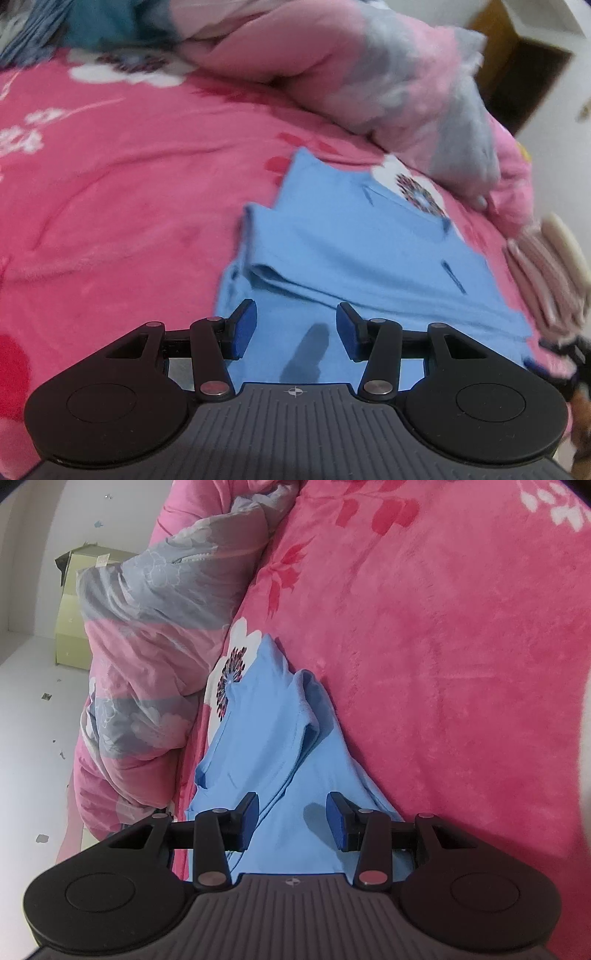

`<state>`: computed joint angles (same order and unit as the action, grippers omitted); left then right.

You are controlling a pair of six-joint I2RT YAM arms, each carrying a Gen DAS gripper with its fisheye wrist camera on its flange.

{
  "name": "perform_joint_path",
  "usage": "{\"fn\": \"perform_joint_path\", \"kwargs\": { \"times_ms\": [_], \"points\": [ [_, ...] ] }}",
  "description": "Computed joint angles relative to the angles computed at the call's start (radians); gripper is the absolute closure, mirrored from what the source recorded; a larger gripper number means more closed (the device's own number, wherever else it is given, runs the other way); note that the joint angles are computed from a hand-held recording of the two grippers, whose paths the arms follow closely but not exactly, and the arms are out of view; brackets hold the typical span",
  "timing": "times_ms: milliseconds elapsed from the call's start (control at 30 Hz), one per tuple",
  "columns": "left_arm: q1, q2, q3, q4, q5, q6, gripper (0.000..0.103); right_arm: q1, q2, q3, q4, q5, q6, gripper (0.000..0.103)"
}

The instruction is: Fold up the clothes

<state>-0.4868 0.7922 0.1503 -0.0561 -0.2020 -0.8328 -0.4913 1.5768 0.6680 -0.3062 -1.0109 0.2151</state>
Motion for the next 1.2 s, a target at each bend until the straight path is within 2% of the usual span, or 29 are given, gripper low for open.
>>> {"fn": "perform_joint_path", "kwargs": {
  "times_ms": [167, 433, 667, 900, 1067, 1200],
  "points": [
    [0.116, 0.037, -0.021, 0.099, 0.087, 0.0, 0.056, -0.003, -0.002, -0.005, 0.01, -0.007, 0.015, 0.06],
    [0.258, 0.053, -0.04, 0.176, 0.247, -0.062, 0.057, -0.034, -0.012, -0.015, 0.03, -0.037, 0.032, 0.06],
    [0.284, 0.071, -0.037, 0.205, 0.268, -0.087, 0.063, -0.099, 0.015, 0.048, 0.05, -0.055, 0.078, 0.06],
    [0.292, 0.122, -0.024, 0.232, 0.264, -0.107, 0.07, -0.049, 0.13, 0.155, 0.079, -0.055, 0.114, 0.06],
    [0.293, 0.152, -0.017, 0.243, 0.259, -0.11, 0.075, 0.014, 0.207, 0.242, 0.037, -0.003, 0.065, 0.061],
    [0.288, 0.163, -0.008, 0.237, 0.248, -0.103, 0.082, 0.053, 0.227, 0.287, -0.039, 0.042, -0.031, 0.065]
  ]
}}
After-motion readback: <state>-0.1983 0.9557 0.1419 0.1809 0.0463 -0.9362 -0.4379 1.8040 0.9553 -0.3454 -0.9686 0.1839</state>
